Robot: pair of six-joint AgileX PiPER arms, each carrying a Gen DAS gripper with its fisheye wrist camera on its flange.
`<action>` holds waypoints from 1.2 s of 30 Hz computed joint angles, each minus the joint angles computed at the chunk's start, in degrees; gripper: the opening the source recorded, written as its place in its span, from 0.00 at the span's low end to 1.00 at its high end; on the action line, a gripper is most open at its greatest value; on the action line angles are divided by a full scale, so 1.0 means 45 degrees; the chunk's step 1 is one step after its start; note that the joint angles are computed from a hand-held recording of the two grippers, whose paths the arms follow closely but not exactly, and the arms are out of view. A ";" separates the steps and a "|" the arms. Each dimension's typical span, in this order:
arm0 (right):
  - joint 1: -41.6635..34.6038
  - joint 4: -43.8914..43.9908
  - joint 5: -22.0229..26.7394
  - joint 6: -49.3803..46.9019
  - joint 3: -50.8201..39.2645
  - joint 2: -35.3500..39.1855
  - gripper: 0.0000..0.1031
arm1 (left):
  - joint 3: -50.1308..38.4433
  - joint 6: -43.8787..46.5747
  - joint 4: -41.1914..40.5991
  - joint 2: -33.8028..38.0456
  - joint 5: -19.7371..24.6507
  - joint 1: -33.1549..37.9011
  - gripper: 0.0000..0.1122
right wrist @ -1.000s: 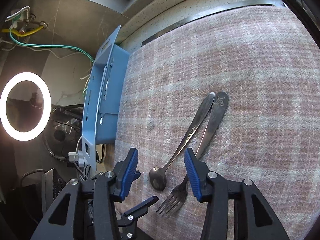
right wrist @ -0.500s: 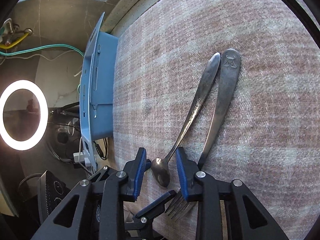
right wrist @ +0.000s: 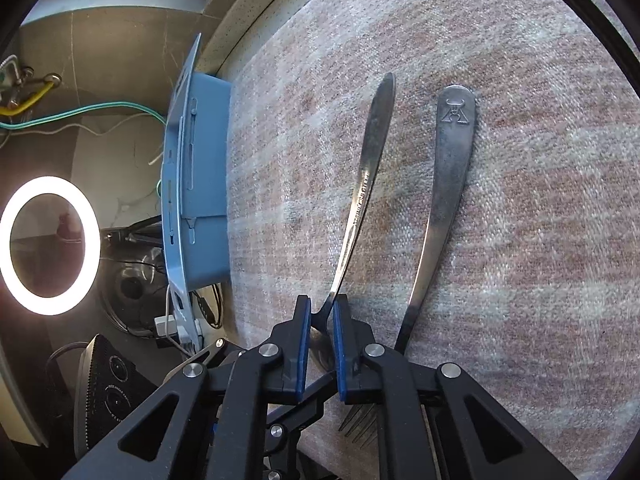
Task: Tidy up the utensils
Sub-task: 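Close the right gripper on the metal spoon handle while the left gripper steadies its bowl, then lift the metal spoon with the right gripper toward the blue basket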
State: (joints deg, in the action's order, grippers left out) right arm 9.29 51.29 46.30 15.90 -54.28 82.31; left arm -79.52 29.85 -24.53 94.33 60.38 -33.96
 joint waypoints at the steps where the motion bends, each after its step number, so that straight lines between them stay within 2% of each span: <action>1: -0.0053 0.0077 0.0015 -0.0092 0.0008 -0.0071 0.08 | 0.0202 0.0035 -0.0055 -0.0189 -0.0058 0.0043 0.28; 15: 0.0371 -0.0006 0.0422 0.0282 -0.2635 0.0839 0.06 | -0.0187 0.0994 -0.0743 -0.1109 0.0553 0.1924 0.28; 18: 0.0585 -0.0068 0.0577 0.0357 -0.3697 0.1474 0.05 | -0.0222 0.0854 -0.0712 -0.1231 0.0324 0.2059 0.28; 29: 0.1949 -0.1016 0.1088 0.1349 -0.8163 0.4464 0.05 | -0.0712 0.1273 -0.0848 -0.1340 0.0585 0.3928 0.28; 36: 0.2394 -0.1745 0.1884 0.2074 -1.1008 0.6326 0.05 | -0.1444 0.1380 -0.0810 -0.0545 0.0533 0.4724 0.28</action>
